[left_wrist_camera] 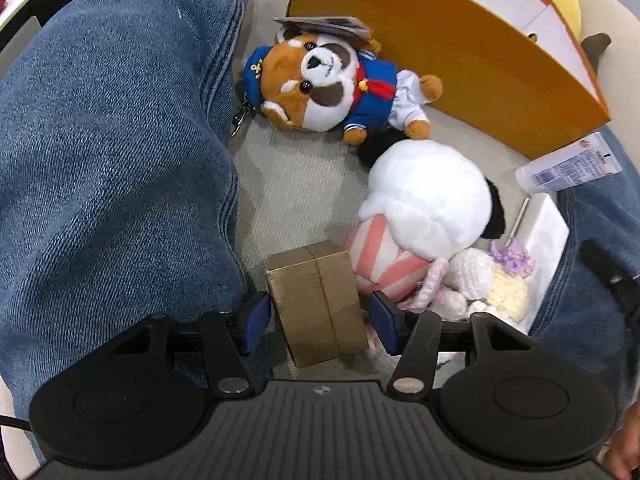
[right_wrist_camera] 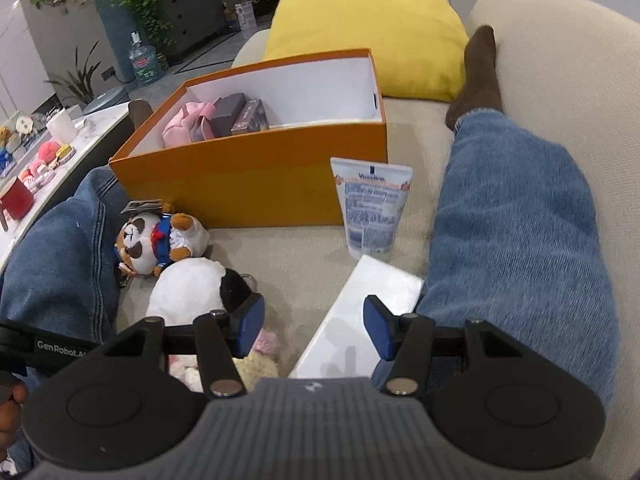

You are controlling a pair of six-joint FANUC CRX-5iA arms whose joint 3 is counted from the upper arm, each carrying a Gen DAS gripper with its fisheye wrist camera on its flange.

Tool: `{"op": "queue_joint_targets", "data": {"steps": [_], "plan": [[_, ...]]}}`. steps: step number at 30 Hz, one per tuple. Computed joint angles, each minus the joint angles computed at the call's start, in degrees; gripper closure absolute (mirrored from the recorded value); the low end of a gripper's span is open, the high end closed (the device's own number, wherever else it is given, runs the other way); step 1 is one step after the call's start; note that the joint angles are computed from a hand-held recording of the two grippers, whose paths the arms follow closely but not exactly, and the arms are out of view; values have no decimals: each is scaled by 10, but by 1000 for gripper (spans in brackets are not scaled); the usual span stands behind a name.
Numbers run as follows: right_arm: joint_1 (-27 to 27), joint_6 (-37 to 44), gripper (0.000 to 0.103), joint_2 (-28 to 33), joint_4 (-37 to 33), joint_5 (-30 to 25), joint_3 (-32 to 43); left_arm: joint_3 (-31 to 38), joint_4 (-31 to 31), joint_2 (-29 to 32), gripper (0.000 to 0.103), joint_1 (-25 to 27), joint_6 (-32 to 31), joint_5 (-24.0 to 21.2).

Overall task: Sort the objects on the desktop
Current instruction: 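Withdraw both open tools from the box back toward the remaining items, then grasp the small cardboard box with the left tool while the right tool grasps the Vaseline tube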

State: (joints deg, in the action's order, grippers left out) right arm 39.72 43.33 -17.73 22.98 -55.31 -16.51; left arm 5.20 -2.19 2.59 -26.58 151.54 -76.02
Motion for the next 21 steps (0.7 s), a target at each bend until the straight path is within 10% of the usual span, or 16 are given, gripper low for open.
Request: {"op": "queue_joint_targets", "data": {"steps": [15,21], "plan": [[-113,375,36,105,-82,-2,137,-33,14,-28,47,11,-27,23],[-126,467,50,156,-117,-53,199,-37,6,-46,47,11,-27,27]]}}
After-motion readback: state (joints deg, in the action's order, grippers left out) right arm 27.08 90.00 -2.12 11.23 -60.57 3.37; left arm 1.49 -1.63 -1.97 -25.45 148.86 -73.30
